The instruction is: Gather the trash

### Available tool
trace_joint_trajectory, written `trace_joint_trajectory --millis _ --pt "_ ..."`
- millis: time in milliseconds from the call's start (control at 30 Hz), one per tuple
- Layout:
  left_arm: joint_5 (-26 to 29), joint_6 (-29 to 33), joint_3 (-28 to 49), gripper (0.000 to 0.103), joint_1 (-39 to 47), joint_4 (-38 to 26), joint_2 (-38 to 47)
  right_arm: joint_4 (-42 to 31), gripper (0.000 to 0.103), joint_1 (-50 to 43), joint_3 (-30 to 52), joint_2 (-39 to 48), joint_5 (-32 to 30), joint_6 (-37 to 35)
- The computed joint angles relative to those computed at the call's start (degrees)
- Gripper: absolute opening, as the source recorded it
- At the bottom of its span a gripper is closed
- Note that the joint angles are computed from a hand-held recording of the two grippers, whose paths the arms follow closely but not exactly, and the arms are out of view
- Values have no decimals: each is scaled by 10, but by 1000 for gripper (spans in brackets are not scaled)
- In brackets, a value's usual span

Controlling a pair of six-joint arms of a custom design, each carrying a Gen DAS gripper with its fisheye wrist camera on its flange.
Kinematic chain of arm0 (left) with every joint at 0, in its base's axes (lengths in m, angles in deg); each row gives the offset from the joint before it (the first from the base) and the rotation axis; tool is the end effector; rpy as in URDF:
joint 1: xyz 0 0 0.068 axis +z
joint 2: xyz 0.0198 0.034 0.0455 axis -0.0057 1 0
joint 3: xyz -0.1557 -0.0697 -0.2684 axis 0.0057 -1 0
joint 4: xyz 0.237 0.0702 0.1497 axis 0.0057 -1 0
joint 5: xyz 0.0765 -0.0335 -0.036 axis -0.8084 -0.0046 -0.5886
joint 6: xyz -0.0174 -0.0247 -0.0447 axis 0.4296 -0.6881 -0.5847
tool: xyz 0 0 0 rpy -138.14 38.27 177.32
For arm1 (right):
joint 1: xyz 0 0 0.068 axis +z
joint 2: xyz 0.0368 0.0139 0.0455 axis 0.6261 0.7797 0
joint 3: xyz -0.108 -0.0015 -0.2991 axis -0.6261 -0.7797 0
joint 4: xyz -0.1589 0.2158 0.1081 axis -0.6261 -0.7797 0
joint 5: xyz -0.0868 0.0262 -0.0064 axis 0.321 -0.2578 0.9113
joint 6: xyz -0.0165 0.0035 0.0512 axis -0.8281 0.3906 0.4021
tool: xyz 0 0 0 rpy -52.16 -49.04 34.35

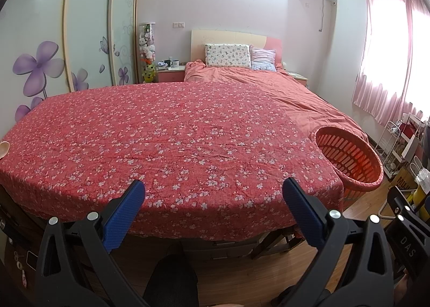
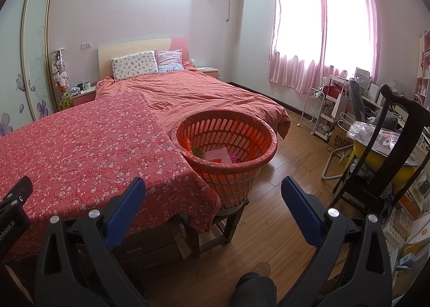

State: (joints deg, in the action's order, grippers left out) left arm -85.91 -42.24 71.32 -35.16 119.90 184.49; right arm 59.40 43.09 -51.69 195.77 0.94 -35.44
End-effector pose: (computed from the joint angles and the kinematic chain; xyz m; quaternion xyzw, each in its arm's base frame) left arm 0.2674 -0.1568 0.0180 -0.1628 0.8633 0.0639 0.4735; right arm 0.2725 0.0124 0.0399 0.0572 0.8702 -0.0642 0.4851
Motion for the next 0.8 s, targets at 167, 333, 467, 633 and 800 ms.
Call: trace_joint_trajectory --millis 167,333,467,633,800 --pt "0 0 1 101 0 -3 -1 0 99 -1 0 0 -1 -1" --pt "-1 1 2 101 0 -4 -2 0 99 0 0 0 0 0" --pt "-1 -1 2 101 -1 -5 -1 0 99 -1 0 0 -1 -1" --pt "2 3 2 101 0 -3 -3 0 99 -2 0 -1 -2 0" --pt "2 4 1 101 1 -4 -6 0 99 -8 4 3 -8 -4"
